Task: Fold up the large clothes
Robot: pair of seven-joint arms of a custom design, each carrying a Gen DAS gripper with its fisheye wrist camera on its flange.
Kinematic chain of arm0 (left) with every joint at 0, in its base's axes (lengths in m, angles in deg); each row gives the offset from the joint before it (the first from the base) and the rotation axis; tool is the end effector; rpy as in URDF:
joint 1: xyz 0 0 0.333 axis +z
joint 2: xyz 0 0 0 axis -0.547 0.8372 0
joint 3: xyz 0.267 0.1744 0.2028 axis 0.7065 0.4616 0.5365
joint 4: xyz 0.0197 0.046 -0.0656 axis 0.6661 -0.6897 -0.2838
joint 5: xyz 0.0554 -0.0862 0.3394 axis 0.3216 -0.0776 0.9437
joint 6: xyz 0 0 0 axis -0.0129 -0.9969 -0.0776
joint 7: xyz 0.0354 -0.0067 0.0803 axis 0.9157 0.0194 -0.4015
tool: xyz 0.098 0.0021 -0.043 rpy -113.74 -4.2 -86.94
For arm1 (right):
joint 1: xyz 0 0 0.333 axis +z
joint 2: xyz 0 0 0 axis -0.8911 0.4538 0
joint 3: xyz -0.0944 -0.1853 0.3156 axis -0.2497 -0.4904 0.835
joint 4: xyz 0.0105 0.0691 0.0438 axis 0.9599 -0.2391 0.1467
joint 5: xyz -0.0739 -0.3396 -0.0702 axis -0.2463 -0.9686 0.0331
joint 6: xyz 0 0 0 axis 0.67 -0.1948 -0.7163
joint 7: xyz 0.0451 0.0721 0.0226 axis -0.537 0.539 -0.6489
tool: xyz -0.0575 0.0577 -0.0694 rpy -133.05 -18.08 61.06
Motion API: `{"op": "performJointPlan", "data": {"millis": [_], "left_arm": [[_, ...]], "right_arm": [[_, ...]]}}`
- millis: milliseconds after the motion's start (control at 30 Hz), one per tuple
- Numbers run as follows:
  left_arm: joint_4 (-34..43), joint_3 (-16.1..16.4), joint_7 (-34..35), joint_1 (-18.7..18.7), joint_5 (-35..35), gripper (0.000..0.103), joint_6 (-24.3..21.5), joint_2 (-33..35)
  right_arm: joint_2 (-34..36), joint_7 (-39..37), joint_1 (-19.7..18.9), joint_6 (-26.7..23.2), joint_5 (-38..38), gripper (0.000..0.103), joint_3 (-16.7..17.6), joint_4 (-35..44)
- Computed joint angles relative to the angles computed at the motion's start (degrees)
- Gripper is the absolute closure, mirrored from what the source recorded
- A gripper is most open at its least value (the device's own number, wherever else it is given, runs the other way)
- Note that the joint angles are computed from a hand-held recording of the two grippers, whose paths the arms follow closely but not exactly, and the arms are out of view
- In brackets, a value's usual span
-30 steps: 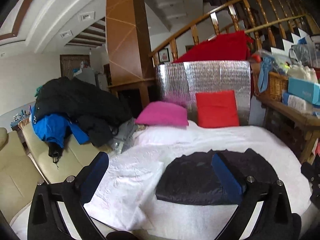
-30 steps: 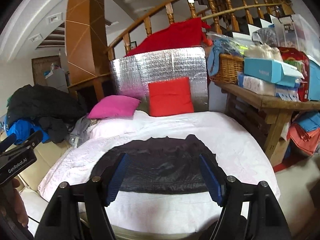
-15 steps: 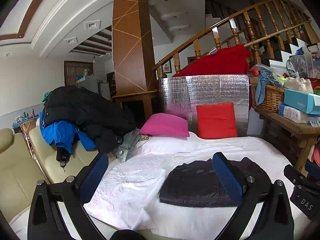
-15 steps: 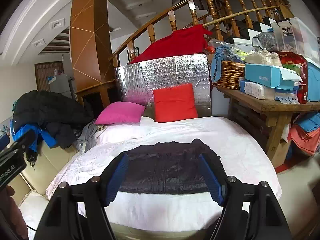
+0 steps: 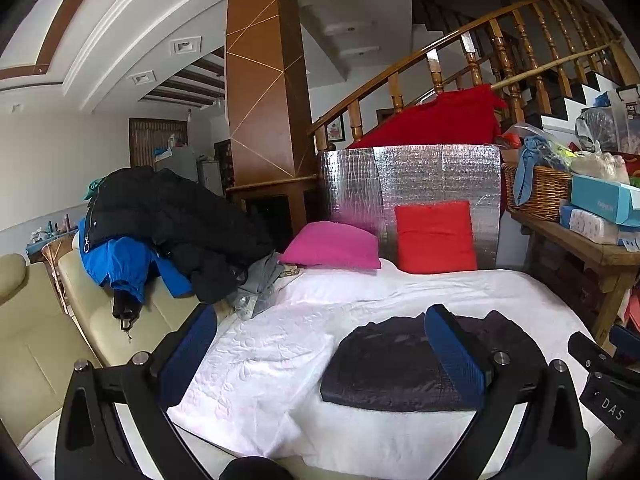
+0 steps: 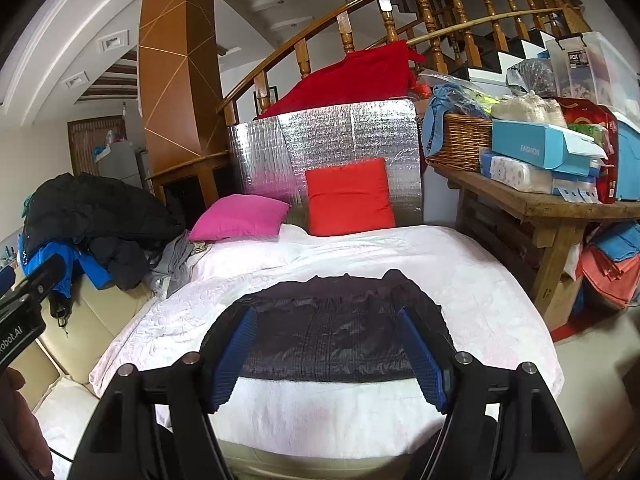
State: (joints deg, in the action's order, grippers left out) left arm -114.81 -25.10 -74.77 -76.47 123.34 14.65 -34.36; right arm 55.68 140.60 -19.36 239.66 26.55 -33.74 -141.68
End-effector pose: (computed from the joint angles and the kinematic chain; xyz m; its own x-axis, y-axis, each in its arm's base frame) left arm 0.5256 -0.4369 0.6912 0.5089 -0.8558 -0.0929 -0.2614 -0.0508 -0.9639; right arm 0.5908 0.3797 0.6552 0.2876 -0.9437 -0.1632 -0.4087 0.0332 -0.9120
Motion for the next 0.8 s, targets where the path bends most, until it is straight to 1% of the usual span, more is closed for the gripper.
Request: {"op": "performJointPlan", "data": {"millis": [367, 467, 533, 600, 800], "left_arm": [[0.42, 0.06, 0.45, -0.14, -0.23, 0.000, -0.28, 0.18], [0.49, 0.08, 0.43, -0.19, -0.44, 0.000, -0.38, 0.21], [0.57, 0.10, 0.47, -0.18, -0.56, 0.000, -0.49, 0.22], [0.54, 0.10, 0.49, -0.14, -0.68, 0.000, -0.51, 0.16], [0.27, 0.07, 0.27, -0.04, -0.61, 0.000, -0.56, -0.02]], "right_arm": [[0.15, 0.71, 0.64, 0.42, 0.10, 0.027, -1.04, -0.07], [0.19, 0.67, 0.61, 0.32, 0.17, 0.027, -1.04, 0.01], [0.21, 0.23, 0.15, 0.18, 0.65, 0.027, -0.42, 0.11], [0.28, 0.59, 0.52, -0.06, 0.46, 0.027, -0.81, 0.23], [0.30, 0.56, 0.27, -0.08, 0.45, 0.027, -0.51, 0.30]]}}
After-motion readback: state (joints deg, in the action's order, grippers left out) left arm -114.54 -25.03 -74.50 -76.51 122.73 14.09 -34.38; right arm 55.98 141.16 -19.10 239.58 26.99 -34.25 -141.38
